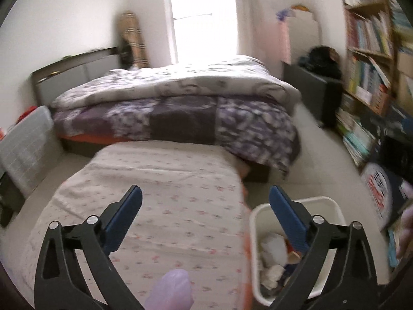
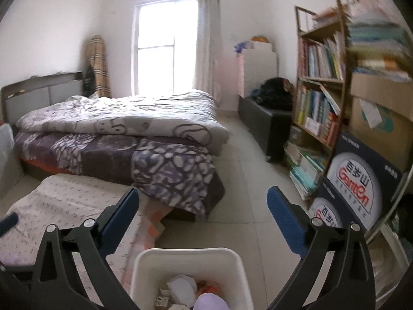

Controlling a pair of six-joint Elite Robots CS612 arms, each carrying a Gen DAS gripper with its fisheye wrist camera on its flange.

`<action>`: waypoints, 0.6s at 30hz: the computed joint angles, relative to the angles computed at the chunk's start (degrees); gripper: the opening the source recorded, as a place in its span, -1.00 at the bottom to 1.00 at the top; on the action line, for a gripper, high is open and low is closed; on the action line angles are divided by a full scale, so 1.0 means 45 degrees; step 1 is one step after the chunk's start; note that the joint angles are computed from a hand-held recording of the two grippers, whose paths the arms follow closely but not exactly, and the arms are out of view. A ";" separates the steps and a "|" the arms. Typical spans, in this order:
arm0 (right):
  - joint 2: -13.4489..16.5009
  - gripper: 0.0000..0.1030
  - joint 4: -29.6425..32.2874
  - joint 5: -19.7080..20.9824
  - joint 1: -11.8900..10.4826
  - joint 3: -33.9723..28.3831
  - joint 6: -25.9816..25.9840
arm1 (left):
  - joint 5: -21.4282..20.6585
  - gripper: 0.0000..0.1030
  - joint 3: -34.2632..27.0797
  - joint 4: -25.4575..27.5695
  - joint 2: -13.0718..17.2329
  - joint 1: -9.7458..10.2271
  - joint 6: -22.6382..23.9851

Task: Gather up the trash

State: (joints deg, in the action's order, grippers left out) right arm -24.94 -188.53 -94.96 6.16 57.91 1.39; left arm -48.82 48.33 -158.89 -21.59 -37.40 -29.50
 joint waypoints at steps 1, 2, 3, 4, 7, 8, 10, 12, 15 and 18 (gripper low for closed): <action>0.0012 0.87 -0.0108 0.0045 0.0073 0.0006 -0.0146 | 0.0138 0.86 0.0211 -0.0051 -0.0119 0.0033 -0.0128; 0.0037 0.87 -0.0260 0.0134 0.0178 0.0008 -0.0351 | 0.0299 0.86 0.0477 -0.0122 -0.0259 0.0060 -0.0277; 0.0046 0.87 -0.0353 0.0171 0.0247 0.0026 -0.0456 | 0.0538 0.86 0.0833 -0.0177 -0.0445 0.0097 -0.0518; 0.0061 0.87 -0.0451 0.0207 0.0336 0.0033 -0.0575 | 0.0677 0.86 0.1091 -0.0224 -0.0579 0.0119 -0.0667; 0.0100 0.87 -0.0550 0.0362 0.0547 0.0020 -0.0826 | 0.1184 0.86 0.1801 -0.0307 -0.0948 0.0188 -0.1247; 0.0105 0.87 -0.0531 0.0436 0.0607 0.0015 -0.0852 | 0.1406 0.86 0.2076 -0.0325 -0.1090 0.0215 -0.1515; 0.0123 0.87 -0.0421 0.0608 0.0698 -0.0009 -0.0868 | 0.1680 0.86 0.2512 -0.0296 -0.1323 0.0251 -0.1853; 0.0150 0.87 -0.0282 0.0818 0.0802 -0.0061 -0.0978 | 0.2143 0.86 0.2914 0.0031 -0.1558 0.0282 -0.2294; 0.0212 0.87 -0.0160 0.1066 0.0944 -0.0172 -0.1144 | 0.2528 0.86 0.3338 0.0316 -0.1795 0.0338 -0.2764; 0.0277 0.87 -0.0093 0.1223 0.1069 -0.0279 -0.1206 | 0.2485 0.86 0.3754 0.0471 -0.2038 0.0458 -0.3297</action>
